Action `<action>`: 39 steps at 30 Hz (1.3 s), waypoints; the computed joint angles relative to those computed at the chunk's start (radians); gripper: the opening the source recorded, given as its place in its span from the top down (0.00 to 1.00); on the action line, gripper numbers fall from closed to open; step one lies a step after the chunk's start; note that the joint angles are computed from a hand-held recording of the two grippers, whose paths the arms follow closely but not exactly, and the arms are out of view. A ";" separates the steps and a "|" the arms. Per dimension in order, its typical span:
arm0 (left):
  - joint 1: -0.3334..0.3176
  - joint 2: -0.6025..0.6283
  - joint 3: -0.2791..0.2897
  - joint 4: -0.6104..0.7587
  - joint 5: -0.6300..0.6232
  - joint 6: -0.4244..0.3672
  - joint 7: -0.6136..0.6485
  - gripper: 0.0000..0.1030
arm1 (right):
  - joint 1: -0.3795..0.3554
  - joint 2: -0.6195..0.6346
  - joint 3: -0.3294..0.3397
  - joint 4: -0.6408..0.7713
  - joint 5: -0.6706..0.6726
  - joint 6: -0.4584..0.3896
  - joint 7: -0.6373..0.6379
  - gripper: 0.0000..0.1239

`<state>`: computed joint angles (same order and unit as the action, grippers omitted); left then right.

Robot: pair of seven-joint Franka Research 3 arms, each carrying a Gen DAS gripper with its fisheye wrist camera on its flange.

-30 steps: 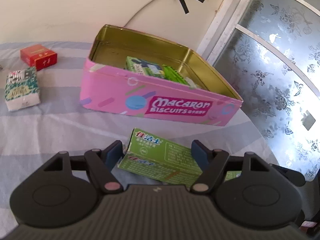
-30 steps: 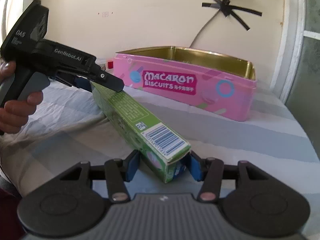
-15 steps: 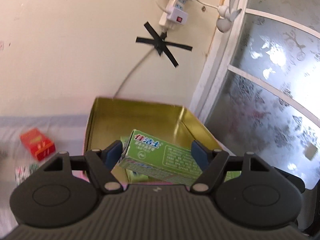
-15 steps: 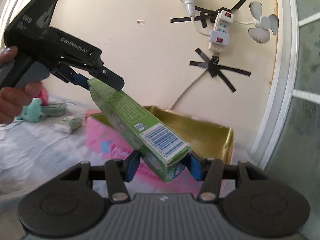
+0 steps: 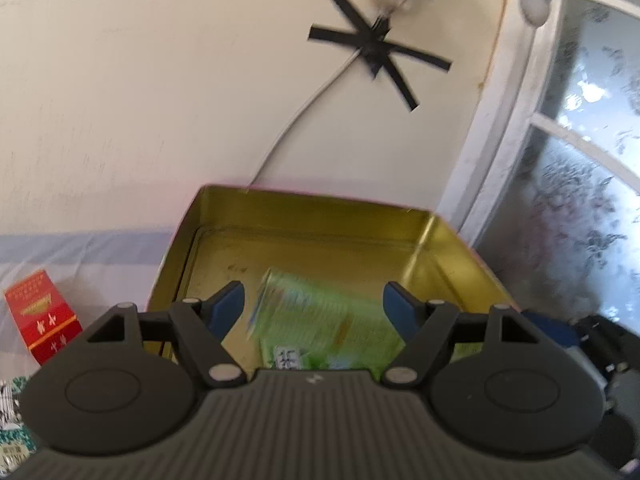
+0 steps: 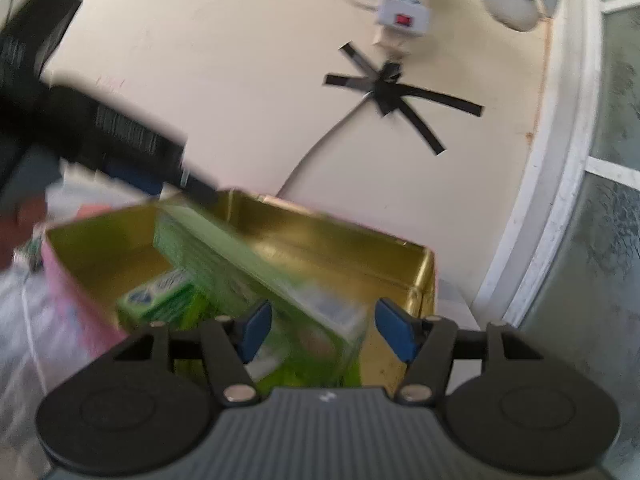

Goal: Organize objects

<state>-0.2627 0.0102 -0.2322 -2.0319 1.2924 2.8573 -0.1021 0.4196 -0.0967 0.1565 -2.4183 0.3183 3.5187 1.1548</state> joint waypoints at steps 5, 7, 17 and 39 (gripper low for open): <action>-0.015 -0.006 -0.013 -0.014 -0.032 -0.072 0.058 0.24 | 0.028 -0.011 -0.046 -0.045 -0.099 0.069 0.169 0.51; -0.022 -0.012 -0.019 -0.020 -0.052 -0.095 0.083 0.24 | 0.031 -0.024 -0.054 -0.069 -0.125 0.086 0.236 0.51; -0.065 -0.115 -0.087 -0.100 -0.087 -0.251 0.114 0.24 | 0.048 -0.158 -0.050 -0.238 -0.089 0.172 0.430 0.47; -0.069 -0.370 -0.183 -0.382 -0.232 -0.340 0.129 0.22 | 0.150 -0.358 -0.068 -0.416 -0.099 0.014 0.677 0.43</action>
<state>-0.3322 -0.3598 -0.4152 -2.4140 1.0608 2.5169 0.0266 0.5699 -0.4544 0.0886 -2.8344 0.2194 3.5327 1.8313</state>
